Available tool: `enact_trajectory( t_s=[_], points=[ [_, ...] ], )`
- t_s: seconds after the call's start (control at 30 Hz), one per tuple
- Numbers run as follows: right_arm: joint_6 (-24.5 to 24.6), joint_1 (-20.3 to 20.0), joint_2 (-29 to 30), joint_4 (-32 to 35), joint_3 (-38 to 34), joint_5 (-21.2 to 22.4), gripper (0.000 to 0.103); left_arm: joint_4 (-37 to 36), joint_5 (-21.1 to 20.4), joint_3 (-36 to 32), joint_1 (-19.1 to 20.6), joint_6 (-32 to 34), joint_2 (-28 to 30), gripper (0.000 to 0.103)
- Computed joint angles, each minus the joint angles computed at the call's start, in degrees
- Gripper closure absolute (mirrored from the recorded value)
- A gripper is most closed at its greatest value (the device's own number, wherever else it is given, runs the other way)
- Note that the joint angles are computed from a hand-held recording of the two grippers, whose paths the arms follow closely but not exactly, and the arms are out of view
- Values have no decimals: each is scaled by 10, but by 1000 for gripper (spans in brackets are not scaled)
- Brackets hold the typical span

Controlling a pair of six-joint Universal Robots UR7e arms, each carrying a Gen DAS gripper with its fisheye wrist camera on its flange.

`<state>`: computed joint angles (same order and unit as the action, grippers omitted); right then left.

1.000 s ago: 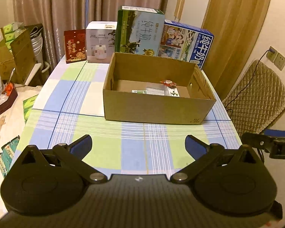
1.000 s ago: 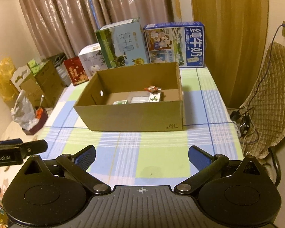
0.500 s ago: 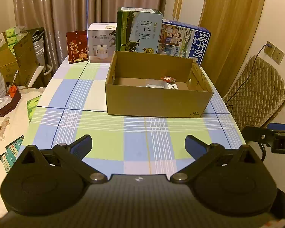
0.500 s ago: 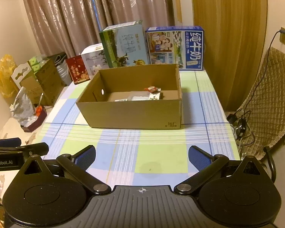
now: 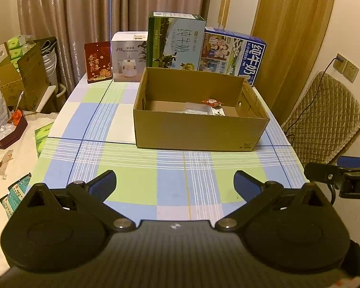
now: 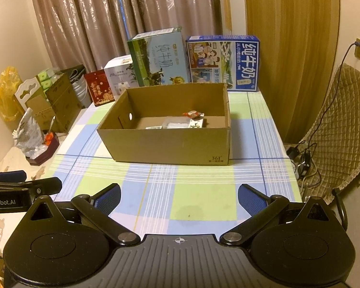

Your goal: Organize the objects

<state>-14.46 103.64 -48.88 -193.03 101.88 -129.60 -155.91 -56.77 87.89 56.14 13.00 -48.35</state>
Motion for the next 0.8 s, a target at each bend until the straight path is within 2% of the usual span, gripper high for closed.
enact_trajectory(
  t_s=[0.8],
  points=[
    [-3,0,-1,-1,-1,-1,2,1,-4,-2,-2,6,2,1]
  ],
)
